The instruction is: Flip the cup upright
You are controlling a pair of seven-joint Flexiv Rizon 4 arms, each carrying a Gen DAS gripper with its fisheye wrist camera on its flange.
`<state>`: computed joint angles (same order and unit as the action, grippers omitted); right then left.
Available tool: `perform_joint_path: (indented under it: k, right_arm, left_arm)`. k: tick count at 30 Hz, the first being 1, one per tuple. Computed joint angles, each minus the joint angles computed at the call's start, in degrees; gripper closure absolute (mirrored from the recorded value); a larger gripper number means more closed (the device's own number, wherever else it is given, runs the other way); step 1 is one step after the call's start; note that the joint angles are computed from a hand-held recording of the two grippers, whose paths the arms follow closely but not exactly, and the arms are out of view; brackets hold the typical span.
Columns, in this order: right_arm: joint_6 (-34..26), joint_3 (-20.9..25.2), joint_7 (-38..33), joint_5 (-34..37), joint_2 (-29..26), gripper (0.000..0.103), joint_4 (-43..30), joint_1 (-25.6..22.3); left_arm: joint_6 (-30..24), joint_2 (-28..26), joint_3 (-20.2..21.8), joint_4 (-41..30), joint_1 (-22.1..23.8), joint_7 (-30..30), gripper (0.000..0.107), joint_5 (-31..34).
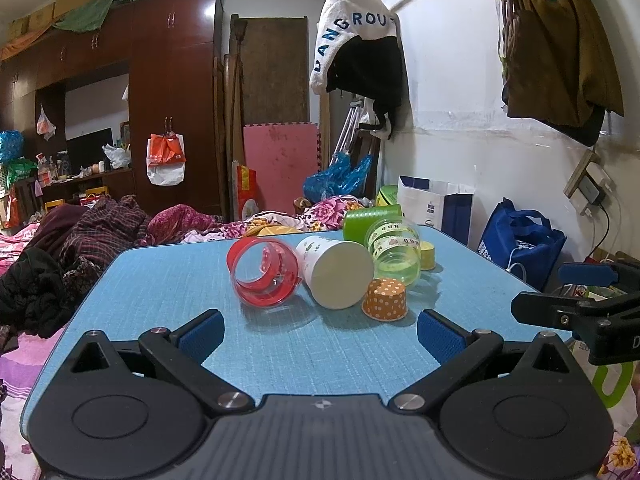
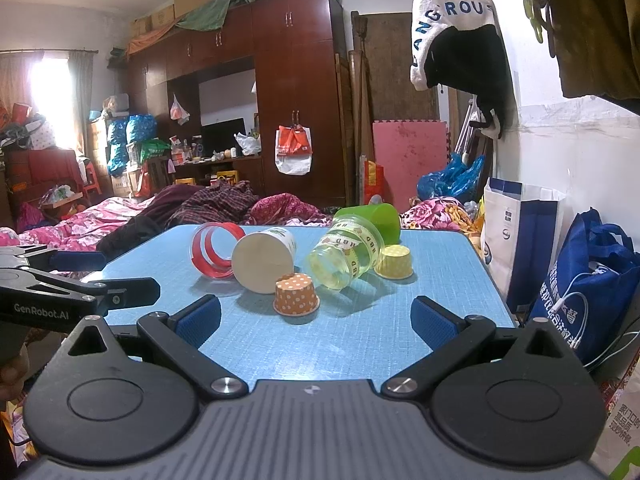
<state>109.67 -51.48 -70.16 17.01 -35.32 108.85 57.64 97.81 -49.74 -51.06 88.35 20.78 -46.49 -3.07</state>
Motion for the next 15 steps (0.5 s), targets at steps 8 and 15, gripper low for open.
perform_joint_path:
  k: [8,15]
  right_arm:
    - [0.01,0.02,0.0,0.02,-0.01,0.001,0.01,0.0]
    - [0.04,-0.11,0.06,0.17,-0.03,0.001,0.1,0.19]
  left_arm:
    - [-0.42,-0.09,-0.09,-0.15,-0.04,0.35,0.004,-0.21]
    - [-0.42,-0.05,-0.07,-0.14,-0.12,0.6,0.004,-0.47]
